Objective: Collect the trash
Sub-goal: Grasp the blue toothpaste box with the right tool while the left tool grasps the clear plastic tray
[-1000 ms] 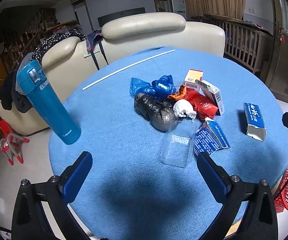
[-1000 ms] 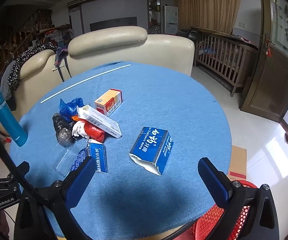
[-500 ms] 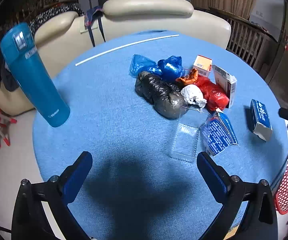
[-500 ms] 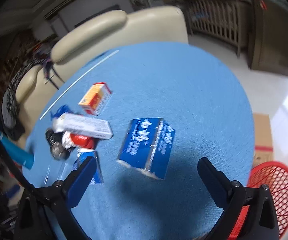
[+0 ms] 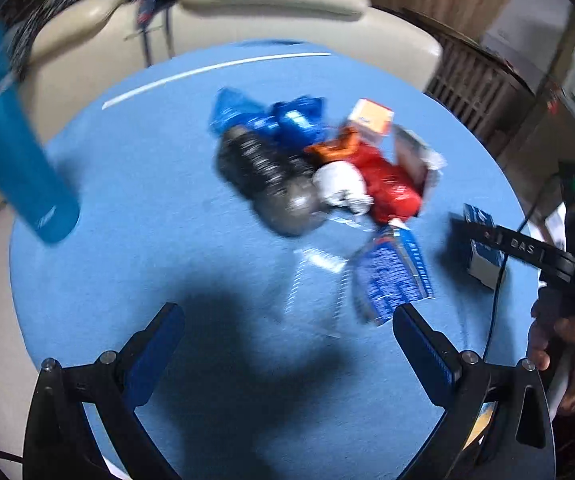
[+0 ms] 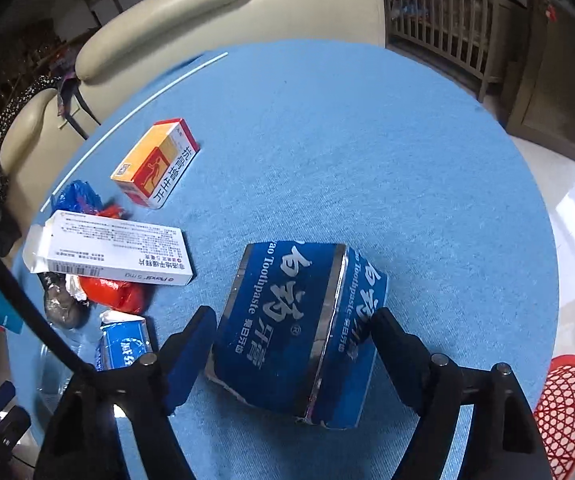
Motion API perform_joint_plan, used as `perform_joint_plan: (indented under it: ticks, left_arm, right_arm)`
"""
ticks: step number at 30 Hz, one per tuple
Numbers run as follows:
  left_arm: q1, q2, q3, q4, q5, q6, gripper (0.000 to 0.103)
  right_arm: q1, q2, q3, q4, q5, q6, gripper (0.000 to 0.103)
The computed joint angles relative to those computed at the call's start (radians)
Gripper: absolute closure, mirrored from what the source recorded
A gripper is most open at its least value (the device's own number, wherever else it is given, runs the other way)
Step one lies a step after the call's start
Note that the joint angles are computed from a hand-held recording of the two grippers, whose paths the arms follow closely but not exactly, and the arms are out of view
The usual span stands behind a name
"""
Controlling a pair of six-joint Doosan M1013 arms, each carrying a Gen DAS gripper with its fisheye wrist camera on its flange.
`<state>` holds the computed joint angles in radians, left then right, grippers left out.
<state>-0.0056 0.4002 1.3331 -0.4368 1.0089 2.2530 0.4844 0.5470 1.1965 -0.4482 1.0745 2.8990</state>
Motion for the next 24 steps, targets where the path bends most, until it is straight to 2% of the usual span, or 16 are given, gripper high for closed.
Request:
perform_joint_plan:
  ticks: [4, 10, 12, 13, 14, 15, 16, 19, 24]
  left_arm:
    - [-0.022, 0.006, 0.007, 0.044, -0.046, 0.004, 0.0]
    - [-0.033, 0.047, -0.021, 0.062, -0.002, -0.01, 0.0]
    - [-0.035, 0.059, -0.027, 0.051, 0.017, 0.001, 0.007]
    - [-0.036, 0.066, -0.033, 0.059, 0.032, -0.01, 0.017]
    - [-0.034, 0.076, -0.043, 0.056, 0.055, -0.017, 0.033]
    - [-0.031, 0.082, -0.049, 0.047, 0.07, -0.018, 0.042]
    - [-0.029, 0.076, -0.038, 0.041, 0.046, -0.009, 0.048]
    - [-0.018, 0.073, -0.034, 0.007, 0.047, 0.021, 0.048]
    - [0.001, 0.027, 0.009, -0.056, -0.008, 0.084, 0.049]
  right_arm:
    - [0.008, -0.014, 0.018, -0.043, -0.015, -0.006, 0.032]
    - [0.006, -0.045, 0.065, -0.05, -0.064, 0.019, 0.037]
    - [0.007, -0.047, 0.07, -0.054, -0.068, 0.02, 0.038]
    - [0.007, -0.051, 0.076, -0.056, -0.073, 0.023, 0.039]
    - [0.006, -0.055, 0.084, -0.054, -0.083, 0.027, 0.04]
    - [0.003, -0.062, 0.096, -0.047, -0.101, 0.038, 0.04]
    - [0.002, -0.071, 0.112, -0.041, -0.12, 0.051, 0.04]
    - [0.003, -0.104, 0.164, -0.042, -0.18, 0.103, 0.041]
    - [0.016, -0.164, 0.246, -0.081, -0.263, 0.207, 0.041]
